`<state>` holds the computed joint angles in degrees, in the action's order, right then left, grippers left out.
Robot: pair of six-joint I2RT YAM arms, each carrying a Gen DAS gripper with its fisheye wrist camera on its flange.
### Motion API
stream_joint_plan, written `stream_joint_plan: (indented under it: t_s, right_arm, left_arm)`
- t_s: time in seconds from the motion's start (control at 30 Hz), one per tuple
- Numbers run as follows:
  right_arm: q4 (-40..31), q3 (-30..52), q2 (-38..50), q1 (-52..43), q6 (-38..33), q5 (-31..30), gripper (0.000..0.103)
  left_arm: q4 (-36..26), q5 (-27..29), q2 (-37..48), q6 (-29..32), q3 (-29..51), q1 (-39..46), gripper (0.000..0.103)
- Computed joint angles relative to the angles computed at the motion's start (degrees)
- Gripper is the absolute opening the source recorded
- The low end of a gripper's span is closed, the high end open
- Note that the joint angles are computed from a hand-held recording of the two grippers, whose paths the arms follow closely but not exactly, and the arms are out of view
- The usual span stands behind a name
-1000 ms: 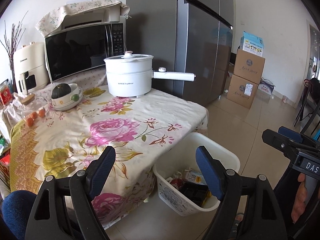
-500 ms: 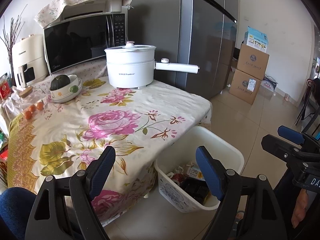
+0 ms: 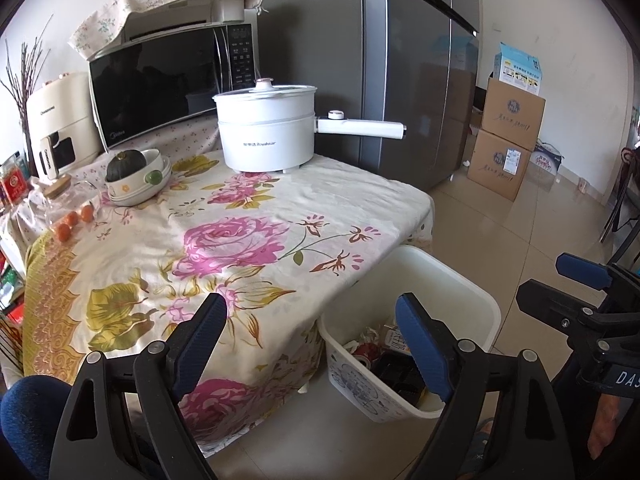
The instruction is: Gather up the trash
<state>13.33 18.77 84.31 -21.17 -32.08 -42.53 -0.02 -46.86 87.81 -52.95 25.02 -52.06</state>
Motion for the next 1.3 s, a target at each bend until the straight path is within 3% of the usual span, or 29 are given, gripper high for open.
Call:
stream_joint_plan:
  t_s: [0.3, 1.3]
  right_arm:
    - [-1.0, 0.6, 1.1, 0.7, -0.1, 1.7, 0.088]
    - [-1.8, 0.9, 1.4, 1.2, -0.4, 2.1, 0.088]
  left_arm:
    - [-1.4, 8.1, 4.1, 0.7, 2.2, 3.8, 0.088]
    - [-1.0, 5.9, 0.9, -0.3, 0.4, 3.2, 0.088]
